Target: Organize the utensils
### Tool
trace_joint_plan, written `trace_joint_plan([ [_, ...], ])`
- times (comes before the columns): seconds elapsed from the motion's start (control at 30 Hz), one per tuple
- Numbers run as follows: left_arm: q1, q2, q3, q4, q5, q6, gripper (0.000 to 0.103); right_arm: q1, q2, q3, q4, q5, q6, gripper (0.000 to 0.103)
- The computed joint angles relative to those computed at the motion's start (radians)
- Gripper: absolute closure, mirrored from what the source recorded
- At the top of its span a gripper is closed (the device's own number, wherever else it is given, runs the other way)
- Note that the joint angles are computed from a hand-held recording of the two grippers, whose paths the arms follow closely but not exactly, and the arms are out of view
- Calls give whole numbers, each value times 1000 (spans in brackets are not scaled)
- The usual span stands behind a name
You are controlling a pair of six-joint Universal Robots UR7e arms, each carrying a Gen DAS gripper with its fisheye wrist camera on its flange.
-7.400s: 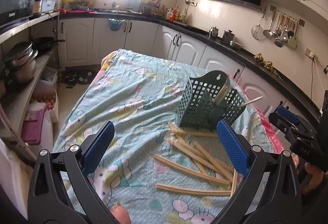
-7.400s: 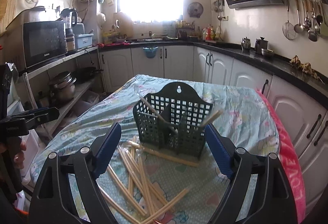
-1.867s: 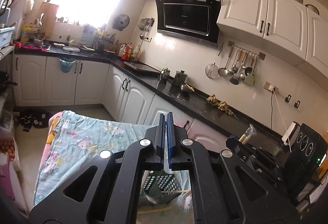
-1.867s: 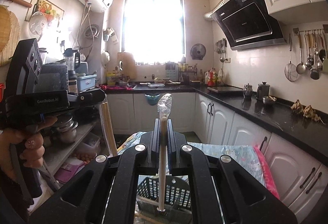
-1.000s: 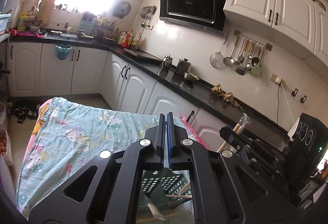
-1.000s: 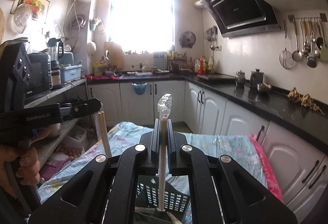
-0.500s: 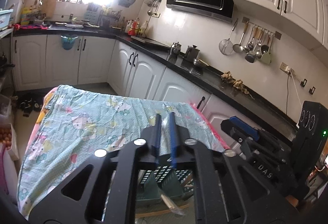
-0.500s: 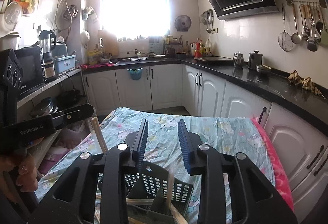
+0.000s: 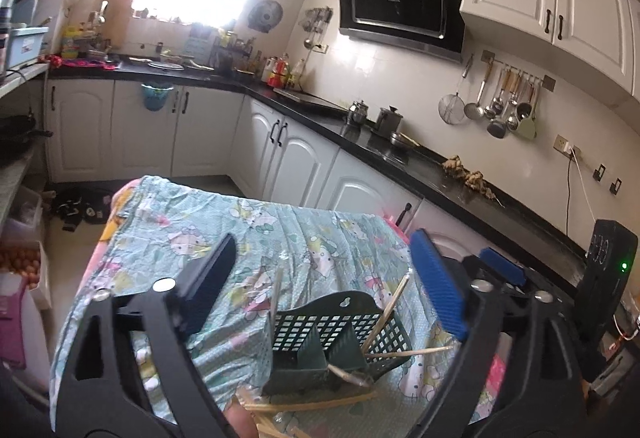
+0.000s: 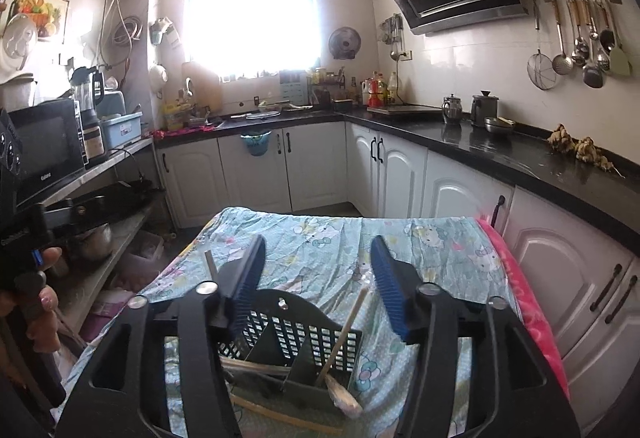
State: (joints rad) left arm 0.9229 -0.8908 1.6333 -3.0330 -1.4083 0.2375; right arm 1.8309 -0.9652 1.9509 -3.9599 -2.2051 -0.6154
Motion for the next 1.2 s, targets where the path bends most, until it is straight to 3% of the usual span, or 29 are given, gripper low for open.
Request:
trace_joint_plan([
  [0.1,-2,-29,38,-28,12,1,11,9,-9,25,-12,-3,5,42],
  [0.33,-4,-85,108,-56,53,0,11,43,-10,70,-50,-25,-8,33],
  [0.93,18,-195,262,-87,110,-11,11,128,27,136,-86,-62,-20,31],
  [1.2,29,-217,305,-98,129,-13,11,135,58,153,-72,-74,-13,31],
])
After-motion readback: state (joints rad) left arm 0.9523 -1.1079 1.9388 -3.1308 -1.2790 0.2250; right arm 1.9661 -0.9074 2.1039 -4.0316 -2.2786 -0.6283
